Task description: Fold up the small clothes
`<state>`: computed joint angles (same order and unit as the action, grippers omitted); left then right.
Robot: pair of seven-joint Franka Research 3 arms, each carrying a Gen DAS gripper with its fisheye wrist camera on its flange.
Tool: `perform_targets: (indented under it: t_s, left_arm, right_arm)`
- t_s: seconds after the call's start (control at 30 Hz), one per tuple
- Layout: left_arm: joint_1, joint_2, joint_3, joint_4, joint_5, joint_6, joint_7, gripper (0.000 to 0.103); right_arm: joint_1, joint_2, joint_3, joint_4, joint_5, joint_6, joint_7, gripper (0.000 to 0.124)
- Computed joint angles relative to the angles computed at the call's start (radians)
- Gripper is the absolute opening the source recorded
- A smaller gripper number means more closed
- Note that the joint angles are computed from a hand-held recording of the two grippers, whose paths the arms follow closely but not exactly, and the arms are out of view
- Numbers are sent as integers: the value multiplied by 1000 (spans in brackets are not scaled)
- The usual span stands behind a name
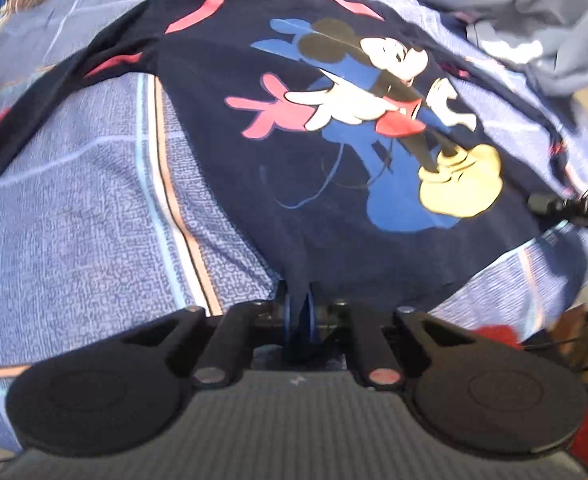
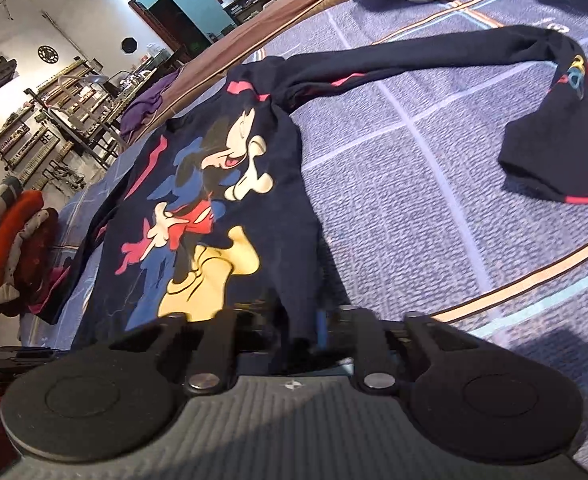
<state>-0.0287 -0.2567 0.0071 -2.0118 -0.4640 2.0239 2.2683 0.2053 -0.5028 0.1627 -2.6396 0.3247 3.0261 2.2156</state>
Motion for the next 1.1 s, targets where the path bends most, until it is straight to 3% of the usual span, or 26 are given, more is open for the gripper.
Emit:
perform_targets:
  t_s: [0.1, 0.13, 0.17, 0.27, 0.33, 0.4, 0.47, 0.53, 0.67, 0.77, 0.8, 0.83, 0.9, 0.97, 1.03, 1.07, 1.1]
  left_arm:
    - [13, -2, 19, 37, -14, -17, 16, 6]
    - [18, -5, 22, 43, -8, -13, 19, 6]
    - [26, -6, 24, 50, 5, -9, 16, 6]
    - [43, 26, 27, 86, 47, -50, 14, 6]
    - [53, 38, 8, 75, 102, -47, -11, 7]
    - [55, 33, -2, 54, 127, -35, -11, 10]
    - [60, 37, 4, 64, 122, -56, -33, 19]
    - [68, 39, 3, 73, 136, -60, -58, 60]
    - [74, 25, 2, 70, 163, -14, -81, 63]
    - [73, 34, 4, 85, 157, 17, -101, 67]
    - [73, 32, 6, 86, 152, 20, -105, 74]
    - [73, 33, 7, 90, 148, 21, -110, 80]
    - [71, 32, 6, 93, 150, 17, -117, 82]
    - [70, 32, 2, 92, 165, 7, -123, 82]
    - [67, 29, 0, 86, 171, 2, -124, 82]
    - [66, 28, 0, 84, 172, -3, -125, 82]
    - [64, 29, 0, 83, 171, -8, -126, 82]
  right_arm:
    - [117, -46, -80, -25, 101, 82, -10, 11]
    - [115, -71, -76, -27, 106, 72, -12, 11]
    - [94, -94, -59, -23, 93, 41, -18, 10]
    - [17, -129, -14, 14, 16, -157, -32, 10]
    - [15, -130, -21, 5, 13, -219, -26, 22]
    - [-58, -142, 42, 3, -54, -279, 36, 25]
    - [-184, -190, 149, 8, -200, -320, 126, 25]
    - [-312, -257, 250, 18, -372, -367, 188, 28]
    - [-464, -261, 366, 95, -694, -537, 111, 65]
    - [-465, -208, 330, 88, -776, -497, 96, 67]
    - [-455, -185, 315, 88, -795, -487, 84, 71]
    - [-454, -161, 314, 96, -825, -492, 78, 72]
    - [-470, -117, 348, 118, -918, -535, 78, 74]
    - [-472, -89, 360, 132, -982, -594, 75, 69]
    - [-449, -86, 306, 132, -984, -605, 65, 20]
    - [-429, -89, 270, 137, -969, -623, 46, 7]
    - [-406, -109, 226, 135, -952, -625, 30, 7]
